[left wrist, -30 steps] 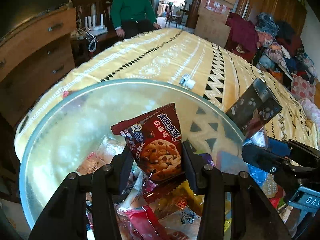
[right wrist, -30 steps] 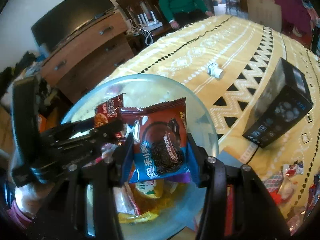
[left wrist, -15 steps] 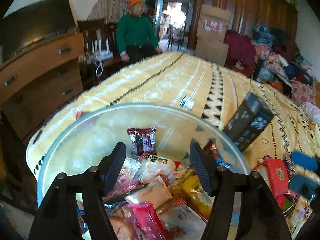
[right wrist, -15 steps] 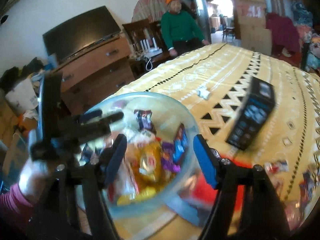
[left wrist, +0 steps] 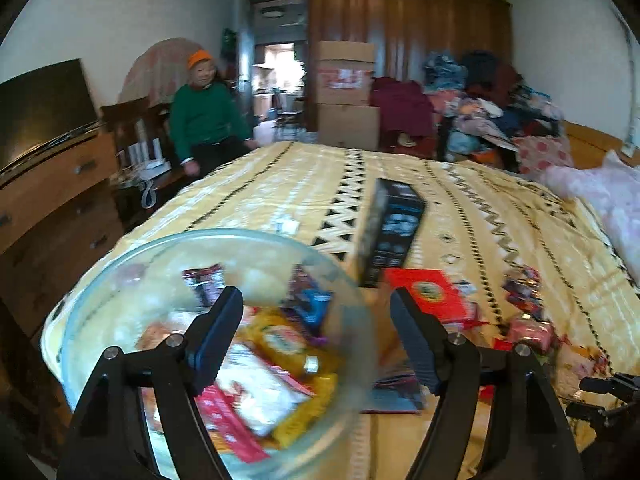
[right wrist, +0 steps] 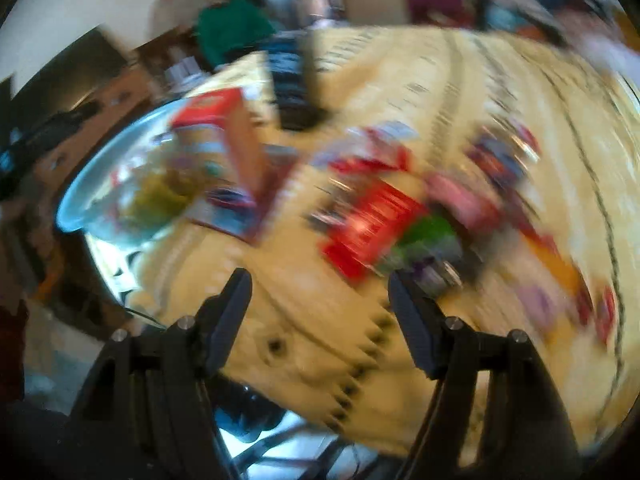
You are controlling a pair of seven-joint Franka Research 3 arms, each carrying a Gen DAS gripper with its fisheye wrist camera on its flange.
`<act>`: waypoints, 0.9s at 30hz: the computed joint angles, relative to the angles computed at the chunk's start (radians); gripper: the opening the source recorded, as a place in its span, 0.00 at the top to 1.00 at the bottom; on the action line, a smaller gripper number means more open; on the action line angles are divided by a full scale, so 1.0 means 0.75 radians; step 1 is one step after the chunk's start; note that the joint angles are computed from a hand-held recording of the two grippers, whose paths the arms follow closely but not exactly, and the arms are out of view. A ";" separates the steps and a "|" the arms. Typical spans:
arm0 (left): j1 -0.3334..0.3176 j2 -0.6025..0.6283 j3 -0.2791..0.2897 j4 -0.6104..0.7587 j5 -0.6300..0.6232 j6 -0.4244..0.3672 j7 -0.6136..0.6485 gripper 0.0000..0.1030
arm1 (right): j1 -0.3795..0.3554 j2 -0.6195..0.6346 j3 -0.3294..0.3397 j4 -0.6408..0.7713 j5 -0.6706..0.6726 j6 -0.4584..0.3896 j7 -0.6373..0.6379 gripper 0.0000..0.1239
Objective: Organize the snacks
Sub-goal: 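Return the left tool to the pile and grasp the red cake bar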
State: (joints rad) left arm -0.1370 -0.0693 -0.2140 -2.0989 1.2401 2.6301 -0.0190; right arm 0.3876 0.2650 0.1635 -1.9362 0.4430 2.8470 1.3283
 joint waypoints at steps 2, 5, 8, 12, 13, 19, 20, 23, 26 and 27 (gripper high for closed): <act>-0.017 0.026 -0.011 0.029 -0.025 0.019 0.028 0.25 | -0.032 -0.042 -0.006 -0.074 0.064 0.032 0.015 0.42; -0.053 0.079 -0.022 0.080 -0.058 0.043 0.099 0.25 | -0.072 -0.091 0.017 -0.145 0.181 0.078 -0.036 0.42; -0.092 0.132 -0.022 0.129 -0.110 0.085 0.180 0.25 | -0.096 -0.132 0.044 -0.196 0.283 0.118 -0.161 0.42; -0.139 0.211 -0.015 0.187 -0.214 0.181 0.320 0.25 | -0.085 -0.172 0.043 -0.251 0.355 0.147 -0.267 0.42; -0.152 0.237 -0.014 0.205 -0.251 0.198 0.366 0.25 | -0.082 -0.182 0.038 -0.263 0.368 0.149 -0.284 0.42; -0.215 0.449 -0.035 0.322 -0.568 0.264 0.739 0.25 | -0.066 -0.233 -0.001 -0.334 0.416 0.148 -0.308 0.42; -0.216 0.502 -0.050 0.357 -0.629 0.264 0.819 0.25 | -0.067 -0.231 -0.006 -0.338 0.426 0.141 -0.305 0.42; -0.250 0.646 -0.041 0.470 -0.715 0.228 0.956 0.25 | -0.081 -0.201 -0.018 -0.326 0.467 0.101 -0.316 0.42; -0.299 0.790 -0.002 0.609 -0.768 0.191 1.040 0.25 | -0.099 -0.160 -0.022 -0.296 0.491 0.070 -0.311 0.42; -0.311 0.833 0.005 0.655 -0.796 0.179 1.069 0.25 | -0.104 -0.149 -0.023 -0.286 0.491 0.063 -0.303 0.42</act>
